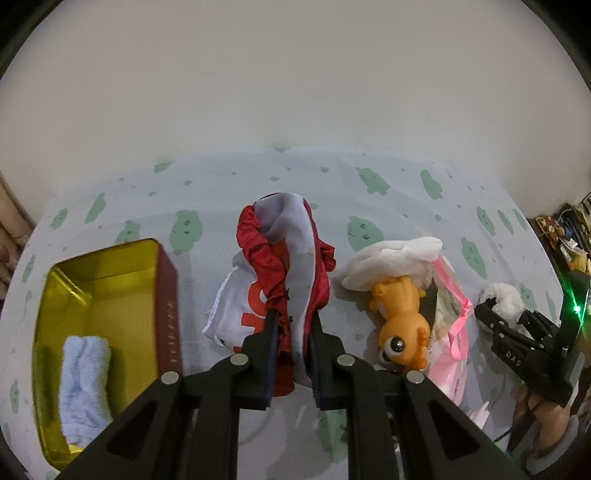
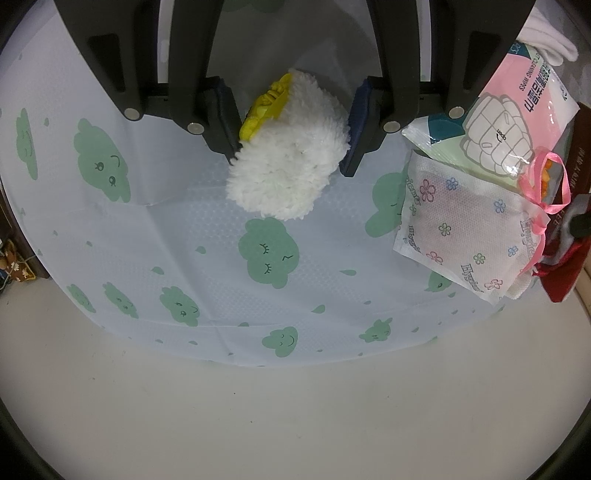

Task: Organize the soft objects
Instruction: 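Carry the red-white sock into the tin and open the left gripper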

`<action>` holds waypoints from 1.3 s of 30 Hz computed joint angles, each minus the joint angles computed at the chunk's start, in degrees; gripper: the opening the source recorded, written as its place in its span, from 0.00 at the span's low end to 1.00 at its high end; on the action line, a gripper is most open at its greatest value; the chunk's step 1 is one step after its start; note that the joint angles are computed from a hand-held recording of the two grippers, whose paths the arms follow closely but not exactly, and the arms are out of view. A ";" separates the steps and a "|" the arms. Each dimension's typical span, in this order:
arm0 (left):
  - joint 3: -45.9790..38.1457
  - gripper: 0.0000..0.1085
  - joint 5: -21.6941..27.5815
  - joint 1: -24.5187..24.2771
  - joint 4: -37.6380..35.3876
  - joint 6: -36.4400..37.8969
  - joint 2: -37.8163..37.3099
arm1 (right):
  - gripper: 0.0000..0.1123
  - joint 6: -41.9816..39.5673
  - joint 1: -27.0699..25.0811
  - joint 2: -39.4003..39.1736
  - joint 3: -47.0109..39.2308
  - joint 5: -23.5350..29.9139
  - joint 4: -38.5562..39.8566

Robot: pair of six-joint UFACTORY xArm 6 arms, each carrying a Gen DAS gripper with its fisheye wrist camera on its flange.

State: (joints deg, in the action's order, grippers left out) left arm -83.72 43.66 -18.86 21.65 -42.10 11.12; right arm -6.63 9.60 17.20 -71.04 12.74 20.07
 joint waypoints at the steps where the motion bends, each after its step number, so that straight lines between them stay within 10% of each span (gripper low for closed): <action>1: 0.43 0.13 0.07 0.05 0.79 -0.60 -0.56 | 0.43 0.00 0.00 0.00 0.00 0.00 0.00; 39: 16.41 0.13 6.77 11.59 8.80 -10.85 -16.79 | 0.44 0.29 -0.07 0.11 -0.15 0.11 -0.65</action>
